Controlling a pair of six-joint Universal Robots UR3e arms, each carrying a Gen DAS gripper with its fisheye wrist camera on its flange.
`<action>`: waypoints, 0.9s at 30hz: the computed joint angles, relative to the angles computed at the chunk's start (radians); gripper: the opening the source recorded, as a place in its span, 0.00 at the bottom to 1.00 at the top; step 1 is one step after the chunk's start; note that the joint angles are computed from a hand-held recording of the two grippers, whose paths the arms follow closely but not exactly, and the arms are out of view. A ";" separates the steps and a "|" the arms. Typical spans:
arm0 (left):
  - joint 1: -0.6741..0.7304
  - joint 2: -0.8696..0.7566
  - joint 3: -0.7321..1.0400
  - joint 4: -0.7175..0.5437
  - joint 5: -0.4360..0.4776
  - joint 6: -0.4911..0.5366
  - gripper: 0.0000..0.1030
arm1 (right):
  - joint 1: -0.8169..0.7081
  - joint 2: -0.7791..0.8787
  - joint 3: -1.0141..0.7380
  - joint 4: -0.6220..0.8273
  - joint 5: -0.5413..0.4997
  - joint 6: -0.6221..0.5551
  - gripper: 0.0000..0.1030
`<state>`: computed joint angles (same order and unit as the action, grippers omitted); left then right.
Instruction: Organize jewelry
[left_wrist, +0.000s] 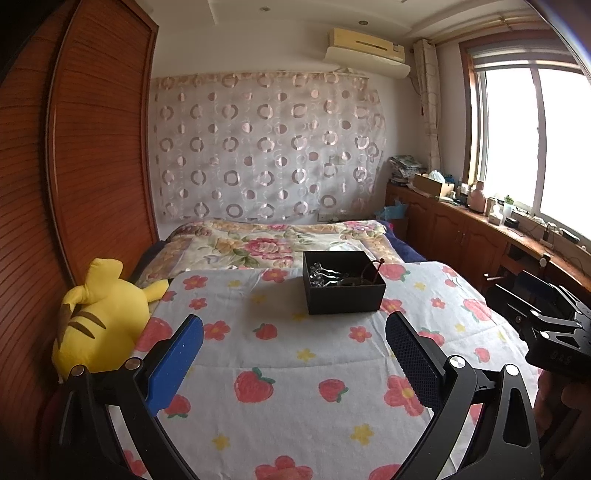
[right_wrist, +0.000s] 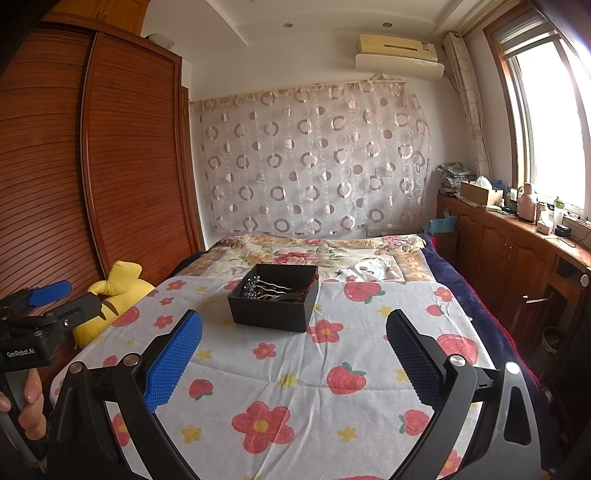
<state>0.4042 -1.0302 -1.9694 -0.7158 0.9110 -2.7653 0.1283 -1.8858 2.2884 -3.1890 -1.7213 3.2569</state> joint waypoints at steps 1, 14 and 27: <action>0.004 0.000 -0.002 -0.002 -0.006 0.004 0.93 | 0.003 0.003 -0.003 -0.001 -0.003 0.000 0.98; -0.004 -0.017 -0.008 0.013 0.006 -0.003 0.93 | 0.005 0.003 -0.001 -0.002 -0.003 0.001 0.98; -0.004 -0.016 -0.011 0.016 0.006 -0.002 0.93 | 0.008 0.004 0.001 -0.003 -0.007 0.004 0.98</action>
